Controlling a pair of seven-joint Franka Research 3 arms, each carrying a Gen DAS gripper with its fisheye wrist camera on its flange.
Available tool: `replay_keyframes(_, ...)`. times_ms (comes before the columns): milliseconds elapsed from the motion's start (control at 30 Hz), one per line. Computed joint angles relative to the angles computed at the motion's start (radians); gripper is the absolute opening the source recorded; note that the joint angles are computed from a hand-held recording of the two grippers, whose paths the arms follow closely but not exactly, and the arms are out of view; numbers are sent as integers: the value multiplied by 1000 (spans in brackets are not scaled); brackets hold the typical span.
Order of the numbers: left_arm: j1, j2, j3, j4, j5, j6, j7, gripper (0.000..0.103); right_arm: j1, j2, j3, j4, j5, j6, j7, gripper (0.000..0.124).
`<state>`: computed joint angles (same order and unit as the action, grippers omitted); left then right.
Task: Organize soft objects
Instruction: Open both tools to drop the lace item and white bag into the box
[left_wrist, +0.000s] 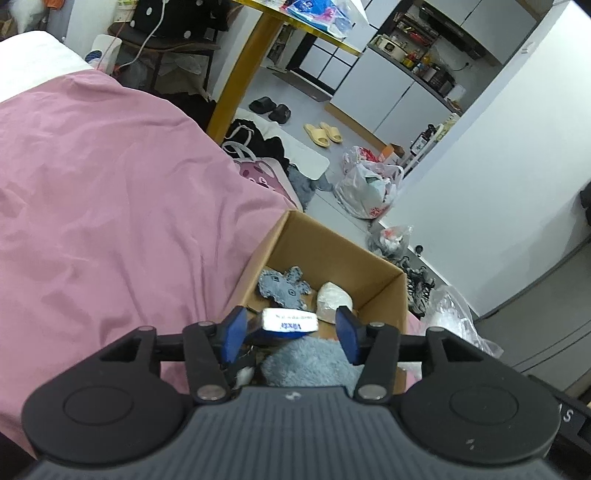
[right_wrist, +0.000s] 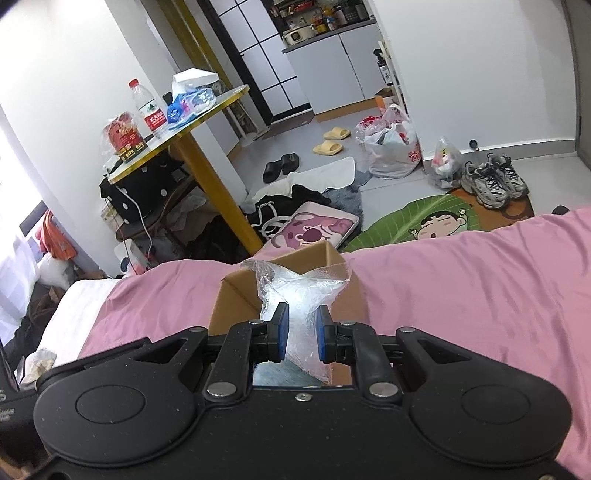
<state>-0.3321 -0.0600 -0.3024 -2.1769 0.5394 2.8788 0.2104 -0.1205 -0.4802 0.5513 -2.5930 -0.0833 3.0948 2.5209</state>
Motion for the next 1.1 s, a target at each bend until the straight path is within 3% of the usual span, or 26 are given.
replay_keyframes(200, 6, 8, 6, -2, -6, 20, 4, 52, -66, 60, 58, 61, -39, -2, 39, 17)
replay_keyframes(300, 6, 16, 10, 0, -18, 23, 14, 52, -30, 99, 19, 67, -25, 43, 49, 20)
replay_keyframes(400, 5, 17, 11, 1, -23, 24, 22, 52, -36, 103, 27, 70, -18, 42, 52, 39)
replay_keyframes(467, 5, 21, 11, 4, -17, 22, 27, 52, -44, 88, 36, 64, -22, 28, 59, 40)
replay_keyframes(600, 1, 18, 12, 2, -45, 9, 50, 52, 11, 47, -16, 27, -3, 7, 50, 41)
replay_keyframes(867, 0, 10, 3, 14, 20, -12, 28, 71, 74, -70, -70, -52, 32, -43, 47, 53)
replay_keyframes(1100, -21, -2, -4, 43, -24, -79, 131, 79, 112, -154, -107, -100, 50, -66, 13, 63)
